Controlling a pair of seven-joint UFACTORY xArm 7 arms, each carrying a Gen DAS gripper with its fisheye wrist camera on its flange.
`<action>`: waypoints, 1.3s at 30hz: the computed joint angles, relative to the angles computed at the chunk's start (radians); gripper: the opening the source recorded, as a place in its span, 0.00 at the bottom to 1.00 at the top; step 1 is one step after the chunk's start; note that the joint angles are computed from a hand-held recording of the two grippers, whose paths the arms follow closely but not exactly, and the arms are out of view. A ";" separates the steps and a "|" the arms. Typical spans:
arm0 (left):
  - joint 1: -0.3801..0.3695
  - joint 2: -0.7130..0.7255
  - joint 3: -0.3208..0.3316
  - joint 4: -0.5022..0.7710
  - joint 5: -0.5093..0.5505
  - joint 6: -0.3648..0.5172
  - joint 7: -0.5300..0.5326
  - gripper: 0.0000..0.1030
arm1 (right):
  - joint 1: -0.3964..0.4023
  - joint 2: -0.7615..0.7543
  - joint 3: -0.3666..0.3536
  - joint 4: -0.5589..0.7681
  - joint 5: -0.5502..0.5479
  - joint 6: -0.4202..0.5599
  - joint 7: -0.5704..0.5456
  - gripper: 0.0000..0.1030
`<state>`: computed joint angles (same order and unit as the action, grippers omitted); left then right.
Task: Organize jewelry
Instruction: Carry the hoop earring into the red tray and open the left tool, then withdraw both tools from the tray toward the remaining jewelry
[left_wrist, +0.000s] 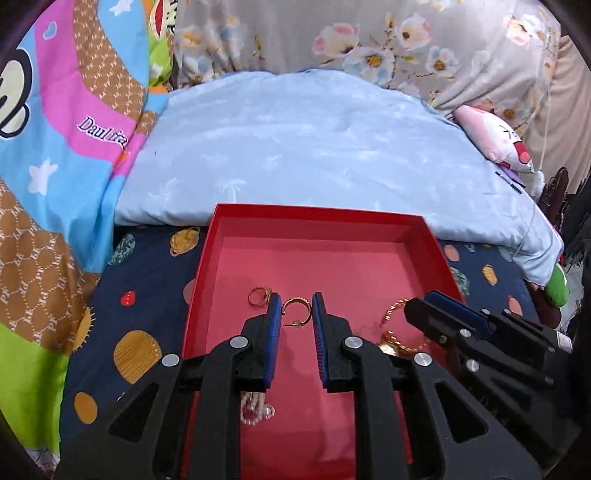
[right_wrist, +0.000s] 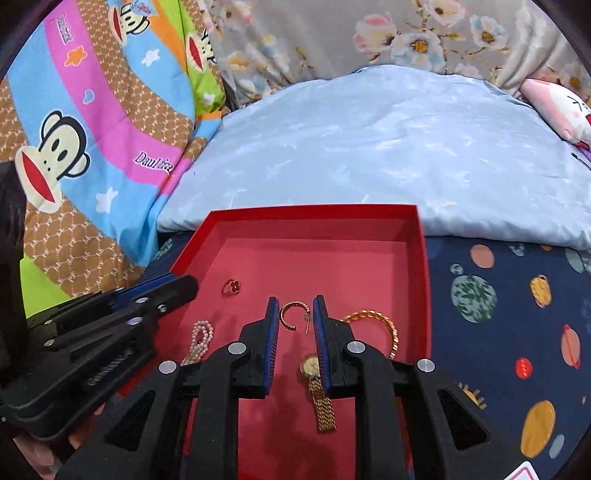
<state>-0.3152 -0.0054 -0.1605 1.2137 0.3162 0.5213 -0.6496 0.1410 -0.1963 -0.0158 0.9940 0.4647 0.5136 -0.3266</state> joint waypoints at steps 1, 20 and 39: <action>0.001 0.016 0.001 0.009 -0.011 0.001 0.010 0.16 | 0.002 0.011 0.002 0.003 -0.001 -0.003 -0.003 0.17; 0.004 -0.092 0.001 -0.091 0.125 -0.027 -0.129 0.55 | 0.025 -0.173 -0.029 -0.150 0.018 -0.076 -0.018 0.36; -0.078 -0.658 -0.213 -0.616 -0.121 0.088 -0.139 0.59 | -0.090 -0.977 -0.060 -0.659 -0.246 0.316 0.189 0.39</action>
<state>-0.3928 -0.6630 -0.3738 0.5978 0.1950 0.6096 -0.7883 0.0514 -1.1731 -0.0755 0.3346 0.2191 0.8299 -0.1372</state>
